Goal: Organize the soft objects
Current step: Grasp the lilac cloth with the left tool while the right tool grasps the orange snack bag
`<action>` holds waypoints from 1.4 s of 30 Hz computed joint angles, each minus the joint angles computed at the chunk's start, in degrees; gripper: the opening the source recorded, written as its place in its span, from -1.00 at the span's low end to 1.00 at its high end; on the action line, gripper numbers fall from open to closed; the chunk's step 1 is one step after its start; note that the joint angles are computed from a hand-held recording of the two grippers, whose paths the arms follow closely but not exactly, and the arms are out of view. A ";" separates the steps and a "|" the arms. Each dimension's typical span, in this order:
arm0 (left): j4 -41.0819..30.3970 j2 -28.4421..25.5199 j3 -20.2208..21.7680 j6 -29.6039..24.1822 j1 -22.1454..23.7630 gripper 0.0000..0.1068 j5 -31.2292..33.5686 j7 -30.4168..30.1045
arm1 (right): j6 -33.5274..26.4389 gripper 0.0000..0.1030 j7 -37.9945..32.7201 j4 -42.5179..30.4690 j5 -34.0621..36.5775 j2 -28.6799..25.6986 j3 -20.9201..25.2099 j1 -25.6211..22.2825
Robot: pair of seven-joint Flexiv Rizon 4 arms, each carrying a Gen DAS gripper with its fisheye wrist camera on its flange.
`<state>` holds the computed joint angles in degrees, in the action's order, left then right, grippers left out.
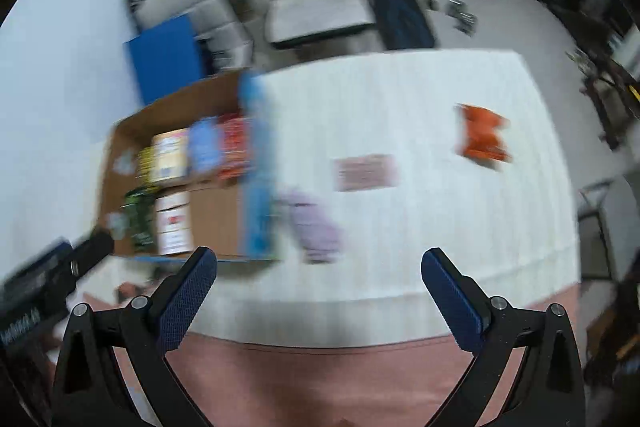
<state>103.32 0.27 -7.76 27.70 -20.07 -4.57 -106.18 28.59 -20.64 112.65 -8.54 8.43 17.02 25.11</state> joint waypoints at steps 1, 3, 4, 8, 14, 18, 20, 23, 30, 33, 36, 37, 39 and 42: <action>0.31 -1.58 -0.76 0.25 -0.56 0.84 -1.15 -1.18 | -0.54 1.00 -0.21 1.46 0.72 1.37 -0.35 -0.65; 0.90 -5.22 -1.83 2.07 -1.96 0.84 -2.31 -4.80 | -2.36 1.00 -1.53 5.37 2.96 4.94 -1.42 -2.54; 0.79 -6.99 -2.08 2.78 -2.62 0.84 -2.23 -6.83 | -3.43 1.00 -2.45 7.20 3.83 6.47 -2.01 -3.53; -0.95 -14.19 -1.81 5.43 -5.32 0.83 -0.60 -16.02 | -4.41 1.00 -6.36 13.03 5.08 9.55 -4.07 -7.11; -8.43 -22.61 0.32 2.29 -9.69 0.77 7.52 -25.45 | -0.08 1.00 -11.68 18.79 7.10 10.21 -6.57 -11.02; -10.94 -25.98 1.14 0.44 -10.70 0.51 8.35 -27.50 | 4.30 1.00 -16.38 19.57 7.69 6.37 -8.47 -12.85; -12.22 -27.34 1.57 -0.86 -11.13 0.32 8.81 -28.31 | 5.98 1.00 -18.18 18.79 7.57 3.97 -9.08 -13.64; -13.79 -28.83 1.95 -1.35 -12.05 -0.05 10.15 -28.62 | 9.91 1.00 -20.72 16.85 6.28 -1.21 -10.42 -15.22; -15.99 -30.37 1.22 -0.81 -13.51 -0.31 10.58 -26.00 | 13.90 1.00 -24.16 9.75 4.08 -13.24 -12.49 -18.06; -16.27 -30.74 0.68 -0.51 -14.39 -0.31 10.34 -23.84 | 12.34 0.63 -27.92 5.64 6.78 -17.78 -12.35 -18.92; -16.35 -30.94 0.08 -0.67 -15.16 -0.31 9.99 -21.03 | 10.00 -0.02 -31.99 2.53 10.51 -20.86 -11.64 -19.79; -16.44 -30.94 0.04 -0.90 -15.59 -0.31 10.17 -20.34 | 10.30 -0.03 -31.88 2.87 10.09 -20.69 -11.55 -19.72; -16.61 -30.92 -0.26 -1.64 -16.45 -0.31 10.47 -18.62 | 8.90 -0.09 -32.38 3.27 9.81 -20.04 -11.19 -19.60; -15.24 -30.30 -0.90 -0.86 -16.61 -0.31 9.11 -16.08 | 7.03 -0.12 -35.15 5.43 12.67 -17.68 -10.00 -19.85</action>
<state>88.07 -30.03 -8.66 26.84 -36.68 4.53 -122.26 35.62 -55.79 118.08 4.13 -9.26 7.02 5.26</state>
